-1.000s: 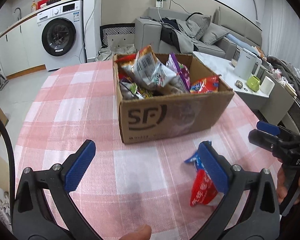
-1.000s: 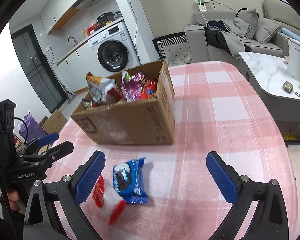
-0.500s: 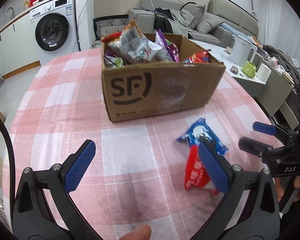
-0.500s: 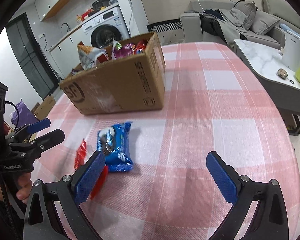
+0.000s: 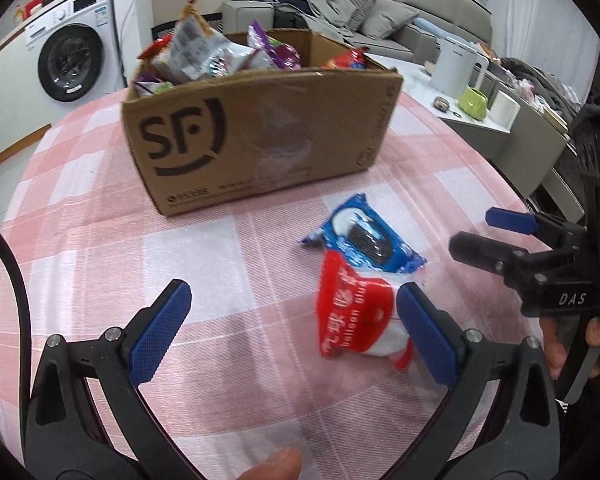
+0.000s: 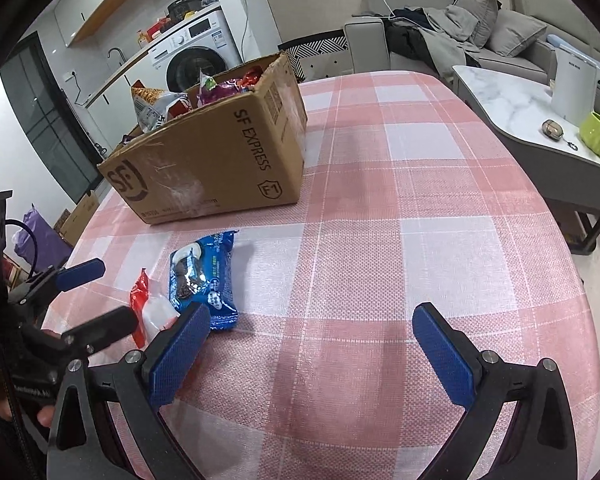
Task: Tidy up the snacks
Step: 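Move both tools back to the last two packs on the table, then grasp the red-and-white balloon-glue pack with the left tool while the right tool grasps the blue Oreo pack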
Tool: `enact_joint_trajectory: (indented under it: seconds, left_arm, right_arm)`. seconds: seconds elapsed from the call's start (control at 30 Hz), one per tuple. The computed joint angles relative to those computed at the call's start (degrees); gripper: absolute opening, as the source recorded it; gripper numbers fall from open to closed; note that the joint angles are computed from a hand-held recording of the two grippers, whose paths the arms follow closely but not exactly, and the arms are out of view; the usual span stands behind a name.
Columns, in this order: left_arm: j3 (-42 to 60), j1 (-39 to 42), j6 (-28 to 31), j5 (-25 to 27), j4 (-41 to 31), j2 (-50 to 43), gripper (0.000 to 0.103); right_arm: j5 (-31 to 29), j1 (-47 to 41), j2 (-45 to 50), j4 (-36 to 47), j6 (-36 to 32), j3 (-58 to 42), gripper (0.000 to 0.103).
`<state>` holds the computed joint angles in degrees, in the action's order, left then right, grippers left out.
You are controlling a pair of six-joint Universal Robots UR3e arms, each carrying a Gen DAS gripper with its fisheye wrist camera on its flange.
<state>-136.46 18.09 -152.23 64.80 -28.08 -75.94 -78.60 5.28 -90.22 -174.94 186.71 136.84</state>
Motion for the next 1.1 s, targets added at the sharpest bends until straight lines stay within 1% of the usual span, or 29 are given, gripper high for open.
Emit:
enact_joint_trajectory:
  seconds: [0.17, 0.33, 0.5, 0.63, 0.67, 0.7, 0.73, 0.77, 0.8, 0.83, 0.87, 0.9, 1.0, 1.1]
  left_arm:
    - [0.3, -1.7, -0.2, -1.0, -0.9, -1.7, 0.102]
    - [0.5, -5.2, -1.5, 0.3, 1.4, -4.5, 0.102]
    - [0.6, -8.3, -2.7, 2.8, 4.4, -7.5, 0.102]
    - [-0.4, -6.9, -1.6, 1.0, 4.8, -7.6, 0.102]
    - [-0.8, -6.0, -1.0, 0.0, 4.5, -7.0, 0.098]
    - [-1.2, -5.0, -0.2, -1.0, 3.7, -6.3, 0.09]
    - [-1.0, -4.3, 0.4, -2.0, 2.7, -6.2, 0.085]
    - [-0.6, -3.4, 1.5, -3.2, 0.8, -6.2, 0.074]
    - [-0.3, -2.6, 2.6, -3.8, -0.9, -5.9, 0.068]
    - [-0.9, -2.0, 3.1, -4.3, -0.6, -5.3, 0.062]
    - [-0.8, -1.2, 4.4, -5.5, -2.4, -4.9, 0.045]
    - [-0.4, -0.4, 5.2, -6.6, -4.3, -4.7, 0.045]
    - [-1.6, 1.7, 5.4, -7.7, -4.0, -3.6, 0.043]
    - [-2.3, 4.2, 5.6, -8.9, -5.3, -2.4, 0.043]
  right_arm:
    - [0.0, 0.0, 0.8, -0.5, 0.2, 0.1, 0.103]
    - [-0.1, -0.3, 0.9, -0.4, 0.2, 0.3, 0.103]
    - [-0.5, -0.7, 0.2, -0.2, 0.3, 0.9, 0.103]
    - [-0.7, -1.0, -0.2, 0.0, 0.2, 1.4, 0.103]
    - [-0.7, -1.0, -0.1, 0.1, 0.2, 1.3, 0.103]
    - [-0.6, -1.1, 0.0, 0.2, 0.2, 1.2, 0.103]
    - [-0.5, -1.1, 0.2, 0.2, 0.2, 1.1, 0.103]
    - [-0.6, -0.8, 0.6, 0.2, 0.1, 0.7, 0.103]
    - [-0.7, -0.6, 1.0, 0.2, 0.1, 0.4, 0.103]
    - [-0.8, -0.3, 1.4, 0.5, 0.1, -0.1, 0.103]
    - [-1.0, 0.1, 1.8, 0.8, 0.0, -0.8, 0.103]
    - [-1.0, 0.5, 2.1, 0.9, 0.0, -1.2, 0.103]
    - [-1.4, 1.4, 3.2, 1.6, -0.4, -2.6, 0.103]
    - [-1.6, 2.1, 4.2, 2.3, -0.6, -3.9, 0.103]
